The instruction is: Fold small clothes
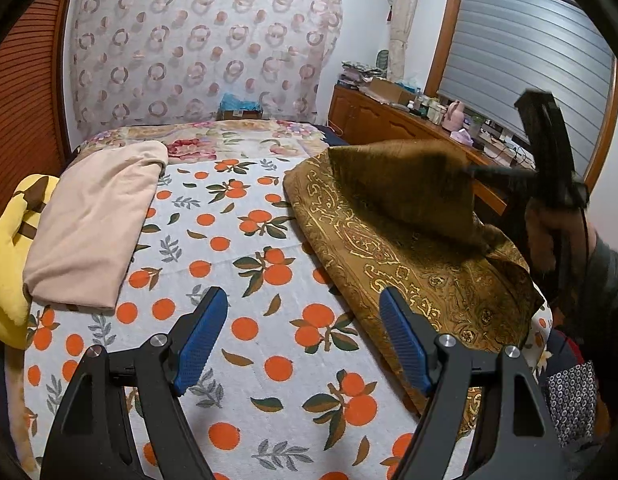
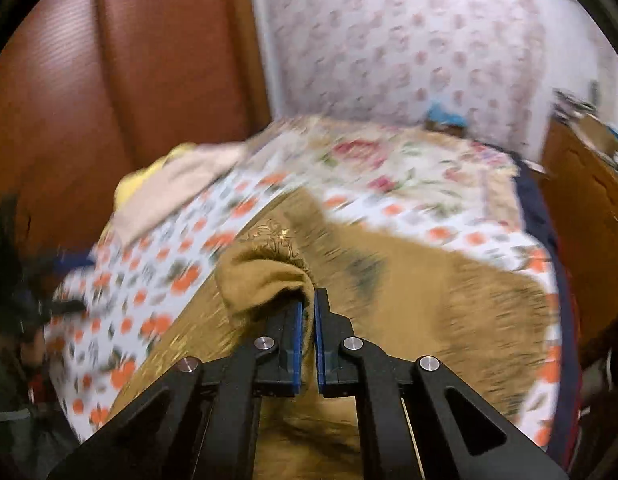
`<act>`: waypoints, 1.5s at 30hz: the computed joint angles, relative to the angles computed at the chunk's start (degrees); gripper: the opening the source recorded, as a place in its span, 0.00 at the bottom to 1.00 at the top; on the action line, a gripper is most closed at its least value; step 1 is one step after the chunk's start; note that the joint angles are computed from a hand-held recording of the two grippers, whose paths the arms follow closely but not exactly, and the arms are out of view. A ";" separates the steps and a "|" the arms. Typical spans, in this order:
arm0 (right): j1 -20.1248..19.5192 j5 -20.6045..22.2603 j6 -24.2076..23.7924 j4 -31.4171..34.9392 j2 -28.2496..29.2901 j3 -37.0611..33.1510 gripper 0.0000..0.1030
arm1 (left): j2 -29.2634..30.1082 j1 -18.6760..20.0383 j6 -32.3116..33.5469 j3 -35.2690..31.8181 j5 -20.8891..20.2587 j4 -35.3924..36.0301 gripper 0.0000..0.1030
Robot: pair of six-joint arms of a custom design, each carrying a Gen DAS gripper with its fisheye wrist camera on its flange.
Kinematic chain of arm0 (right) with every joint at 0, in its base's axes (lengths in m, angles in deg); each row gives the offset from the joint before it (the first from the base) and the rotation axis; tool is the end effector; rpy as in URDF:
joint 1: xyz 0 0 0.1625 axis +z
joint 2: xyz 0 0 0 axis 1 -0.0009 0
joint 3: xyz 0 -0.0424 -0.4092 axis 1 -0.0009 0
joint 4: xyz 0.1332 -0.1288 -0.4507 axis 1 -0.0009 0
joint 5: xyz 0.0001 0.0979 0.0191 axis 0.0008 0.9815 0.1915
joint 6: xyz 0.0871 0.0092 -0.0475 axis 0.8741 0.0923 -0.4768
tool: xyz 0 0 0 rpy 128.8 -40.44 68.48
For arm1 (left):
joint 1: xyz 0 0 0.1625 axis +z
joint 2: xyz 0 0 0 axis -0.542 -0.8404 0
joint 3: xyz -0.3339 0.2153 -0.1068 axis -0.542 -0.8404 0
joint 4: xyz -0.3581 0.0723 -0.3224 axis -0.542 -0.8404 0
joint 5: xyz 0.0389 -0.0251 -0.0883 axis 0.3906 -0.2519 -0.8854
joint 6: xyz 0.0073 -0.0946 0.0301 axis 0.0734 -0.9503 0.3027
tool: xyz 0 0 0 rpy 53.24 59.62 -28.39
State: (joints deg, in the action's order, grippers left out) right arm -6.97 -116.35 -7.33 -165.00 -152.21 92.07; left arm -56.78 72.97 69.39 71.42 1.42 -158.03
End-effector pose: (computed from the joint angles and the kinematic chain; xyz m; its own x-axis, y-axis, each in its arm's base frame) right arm 0.0458 -0.7579 0.4050 -0.5513 -0.6836 0.4783 -0.8340 0.4662 -0.2950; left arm -0.3777 -0.5940 0.0250 -0.8382 0.0833 -0.5390 0.4619 0.6338 -0.6204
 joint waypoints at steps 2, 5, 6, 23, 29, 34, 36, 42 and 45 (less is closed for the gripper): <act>-0.23 -0.13 1.91 -2.33 1.15 -2.49 0.05 | 0.12 0.01 -0.10 -0.08 -0.26 0.12 0.77; -0.46 -2.43 5.26 -3.77 3.75 -7.22 0.04 | 0.22 0.07 -0.13 -0.27 -0.61 0.41 0.77; -0.40 -3.64 6.19 -4.23 4.74 -8.72 0.04 | 0.29 0.08 -0.17 -0.33 -0.66 0.47 0.77; 0.67 -14.29 6.76 -9.80 8.68 -9.30 0.30 | 2.02 0.38 -0.16 -2.25 -1.92 1.39 0.77; -2.73 -9.87 4.90 -7.38 1.35 -0.86 0.30 | 2.91 0.15 0.37 -2.97 -2.43 1.47 0.77; -5.22 -7.35 0.17 -8.50 -5.22 6.77 0.30 | 4.02 0.26 0.62 -4.09 -3.39 1.73 0.77; -6.05 -6.32 -0.63 -6.90 -7.18 8.11 0.30 | 4.36 0.27 0.51 -4.49 -3.72 2.18 0.77; -7.09 -8.60 -2.66 -6.07 -10.26 10.85 0.30 | 5.27 0.01 0.58 -5.62 -3.88 3.68 0.77; -7.79 -9.26 -2.40 -5.84 -10.22 10.68 0.27 | 5.60 0.00 0.36 -6.01 -4.09 4.30 0.77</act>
State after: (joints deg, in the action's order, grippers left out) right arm -14.76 -125.61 -9.73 -170.84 -162.42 102.75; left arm -51.18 72.97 69.75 65.40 -2.67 -153.74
